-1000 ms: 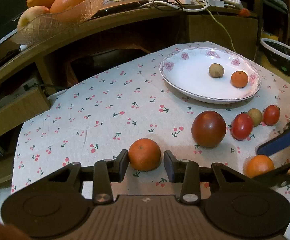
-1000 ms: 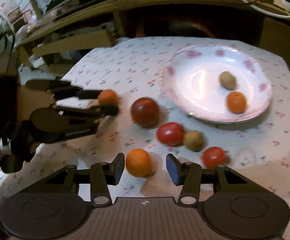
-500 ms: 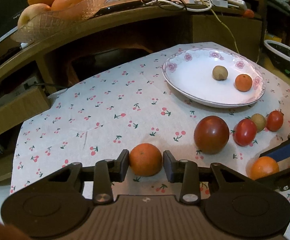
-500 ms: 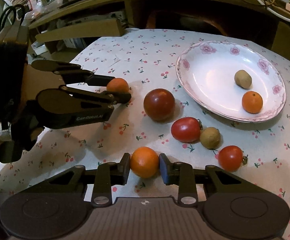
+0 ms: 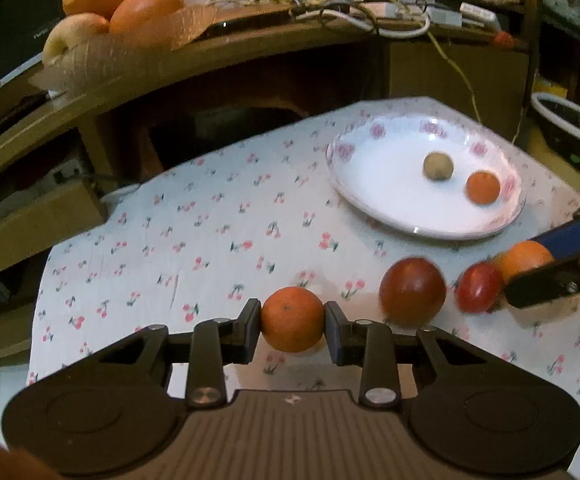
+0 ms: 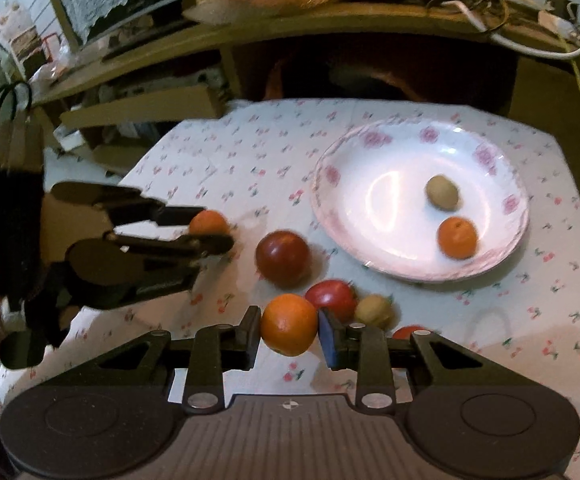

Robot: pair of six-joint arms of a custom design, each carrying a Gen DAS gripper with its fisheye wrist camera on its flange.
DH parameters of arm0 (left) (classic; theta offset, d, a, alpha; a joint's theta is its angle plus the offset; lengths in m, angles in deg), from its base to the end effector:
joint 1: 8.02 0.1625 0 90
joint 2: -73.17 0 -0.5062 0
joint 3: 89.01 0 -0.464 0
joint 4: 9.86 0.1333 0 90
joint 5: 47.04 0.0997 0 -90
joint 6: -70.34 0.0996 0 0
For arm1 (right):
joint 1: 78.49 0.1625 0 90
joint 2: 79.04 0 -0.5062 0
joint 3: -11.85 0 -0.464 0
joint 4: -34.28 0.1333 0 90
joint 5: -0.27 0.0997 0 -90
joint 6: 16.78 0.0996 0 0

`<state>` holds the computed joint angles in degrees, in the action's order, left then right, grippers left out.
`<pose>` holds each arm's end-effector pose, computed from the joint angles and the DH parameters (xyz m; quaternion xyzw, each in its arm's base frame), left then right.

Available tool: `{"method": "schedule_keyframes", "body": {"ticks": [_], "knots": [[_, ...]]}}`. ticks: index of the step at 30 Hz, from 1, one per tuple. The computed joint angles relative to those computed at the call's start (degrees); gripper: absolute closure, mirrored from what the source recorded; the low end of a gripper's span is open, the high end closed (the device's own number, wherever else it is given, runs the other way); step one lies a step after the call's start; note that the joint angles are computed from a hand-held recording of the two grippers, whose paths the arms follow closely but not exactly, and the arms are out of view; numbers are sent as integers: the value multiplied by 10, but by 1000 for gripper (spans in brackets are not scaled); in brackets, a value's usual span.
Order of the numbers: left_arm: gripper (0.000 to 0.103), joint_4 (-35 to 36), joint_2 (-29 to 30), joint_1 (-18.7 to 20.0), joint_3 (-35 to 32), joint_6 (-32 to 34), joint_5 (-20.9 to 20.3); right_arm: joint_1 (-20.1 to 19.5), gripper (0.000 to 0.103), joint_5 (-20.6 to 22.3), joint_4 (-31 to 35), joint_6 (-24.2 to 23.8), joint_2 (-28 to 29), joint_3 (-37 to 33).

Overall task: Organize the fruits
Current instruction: 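Carry both held oranges over the white plate, then open left tool to set its orange in the plate while right tool releases its orange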

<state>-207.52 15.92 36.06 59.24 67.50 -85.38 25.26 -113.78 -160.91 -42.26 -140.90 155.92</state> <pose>-0.1252 -0.4155 0.0937 0.2683 0.8516 -0.2967 0.3388 0.1920 -0.3946 0.1043 0.2827 -0.9168 0.1729 0.2230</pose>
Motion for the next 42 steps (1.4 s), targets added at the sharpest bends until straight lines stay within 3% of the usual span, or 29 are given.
{"method": "schedule_keyframes", "body": {"ticks": [14,42], "knots": [[64,-44,55,-17,-57,41,-21,-14,72,-40,-90,-24,22,-26],[64,-44,89,-13,-93,26,-24,-35,70,-50,-124,-48,42,-42]]}}
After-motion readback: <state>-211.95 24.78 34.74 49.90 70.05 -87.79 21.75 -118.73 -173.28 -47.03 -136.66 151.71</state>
